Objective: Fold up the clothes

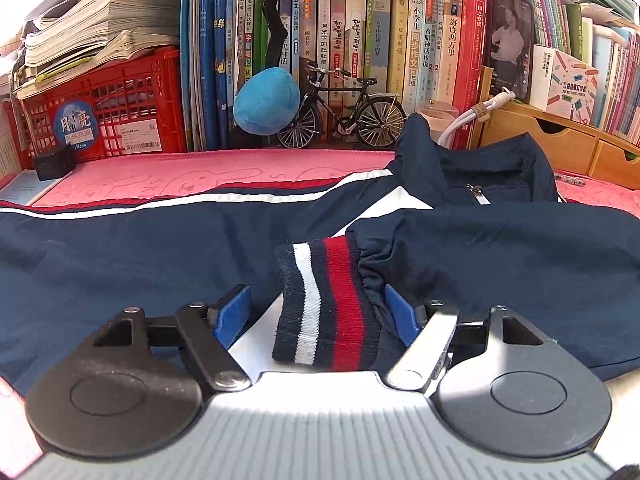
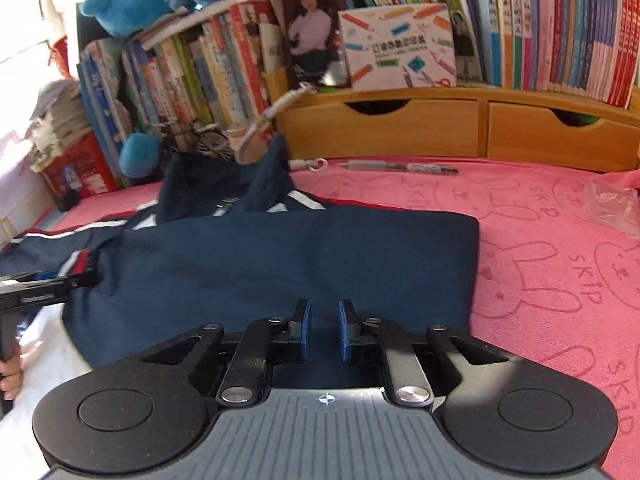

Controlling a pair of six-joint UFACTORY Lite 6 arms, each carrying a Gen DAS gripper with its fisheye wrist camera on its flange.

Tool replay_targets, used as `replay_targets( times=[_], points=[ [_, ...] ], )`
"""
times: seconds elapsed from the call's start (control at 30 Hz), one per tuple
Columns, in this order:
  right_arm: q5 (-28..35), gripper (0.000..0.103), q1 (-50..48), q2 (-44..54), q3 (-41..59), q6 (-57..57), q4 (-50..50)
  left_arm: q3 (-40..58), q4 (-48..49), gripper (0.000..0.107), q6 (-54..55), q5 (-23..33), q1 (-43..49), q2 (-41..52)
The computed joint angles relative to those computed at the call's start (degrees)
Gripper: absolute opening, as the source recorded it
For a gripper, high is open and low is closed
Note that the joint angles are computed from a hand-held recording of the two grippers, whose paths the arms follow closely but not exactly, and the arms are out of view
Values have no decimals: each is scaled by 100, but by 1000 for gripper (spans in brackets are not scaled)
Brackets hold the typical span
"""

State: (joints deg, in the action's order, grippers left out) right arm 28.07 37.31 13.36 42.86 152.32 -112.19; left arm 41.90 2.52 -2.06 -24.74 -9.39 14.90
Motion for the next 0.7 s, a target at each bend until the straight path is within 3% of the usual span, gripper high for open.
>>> replay_targets(
  times=[0.03, 0.1, 0.17, 0.23, 0.33, 0.43, 0.47, 0.6, 0.67, 0.7],
  points=[
    [89, 2, -224, 256, 130, -111, 82, 2, 28, 75, -18, 3, 5, 4],
    [316, 2, -631, 442, 245, -224, 484, 7, 101, 76, -78, 9, 20, 8],
    [612, 11, -628, 493, 483, -1101, 1412, 13, 176, 76, -145, 15, 37, 11],
    [870, 17, -563, 471, 536, -1419, 1512, 16, 222, 76, -183, 17, 47, 10],
    [289, 19, -587, 204, 345, -648, 345, 13, 168, 76, -151, 17, 22, 5],
    [135, 24, -719, 843, 919, -1410, 857, 16, 86, 76, -78, 23, -1, 6],
    [398, 24, -658, 1093, 1169, -1915, 1456, 18, 55, 77, -49, 24, -10, 9],
    [2589, 37, 113, 1903, 2045, -3448, 3484, 29, -16, 77, 16, 30, -32, 21],
    [2848, 50, 733, 1650, 1734, -3363, 3353, 37, 1, 77, 3, 35, -30, 27],
    [2618, 59, 949, 1270, 1308, -2961, 2983, 41, 9, 77, -3, 38, -29, 30]
  ],
)
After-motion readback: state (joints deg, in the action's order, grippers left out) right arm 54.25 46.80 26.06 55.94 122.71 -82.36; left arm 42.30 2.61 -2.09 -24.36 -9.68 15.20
